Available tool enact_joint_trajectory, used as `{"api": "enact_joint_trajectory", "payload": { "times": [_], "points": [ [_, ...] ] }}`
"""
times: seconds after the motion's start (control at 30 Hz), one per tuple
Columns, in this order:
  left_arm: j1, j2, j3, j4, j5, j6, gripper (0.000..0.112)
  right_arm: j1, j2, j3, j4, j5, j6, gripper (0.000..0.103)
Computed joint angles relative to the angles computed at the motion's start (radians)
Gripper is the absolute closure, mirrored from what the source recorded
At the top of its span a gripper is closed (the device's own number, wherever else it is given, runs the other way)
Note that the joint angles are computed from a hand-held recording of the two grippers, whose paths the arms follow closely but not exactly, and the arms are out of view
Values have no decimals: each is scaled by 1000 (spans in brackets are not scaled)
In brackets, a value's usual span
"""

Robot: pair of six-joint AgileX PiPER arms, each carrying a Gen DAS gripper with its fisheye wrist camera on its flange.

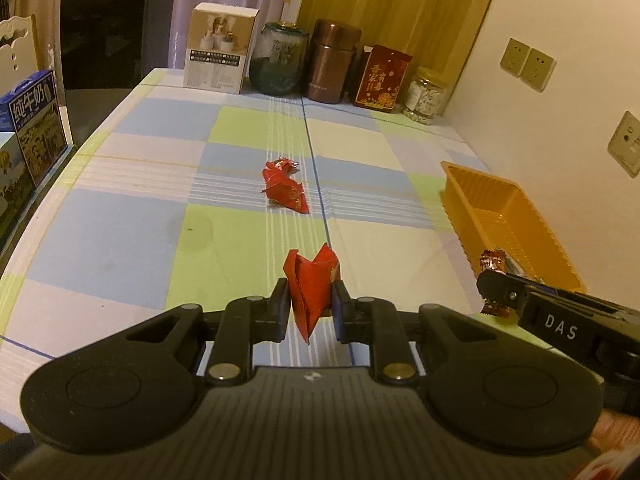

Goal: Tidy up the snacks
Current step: 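Carry the held candy bar and red packet over the orange tray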

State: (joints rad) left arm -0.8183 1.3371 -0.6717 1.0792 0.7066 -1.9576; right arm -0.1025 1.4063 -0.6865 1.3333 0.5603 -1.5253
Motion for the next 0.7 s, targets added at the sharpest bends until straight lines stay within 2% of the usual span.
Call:
{"api": "enact_joint_trajectory", "payload": {
  "times": [0.37,0.7],
  "points": [
    [-89,22,-71,-3,45,9,93,-143,-49,8,-51,78,-1,82],
    [-107,113,-185,-6,7,60,93,-303,-32,-36,-99,147,5,82]
  ]
}}
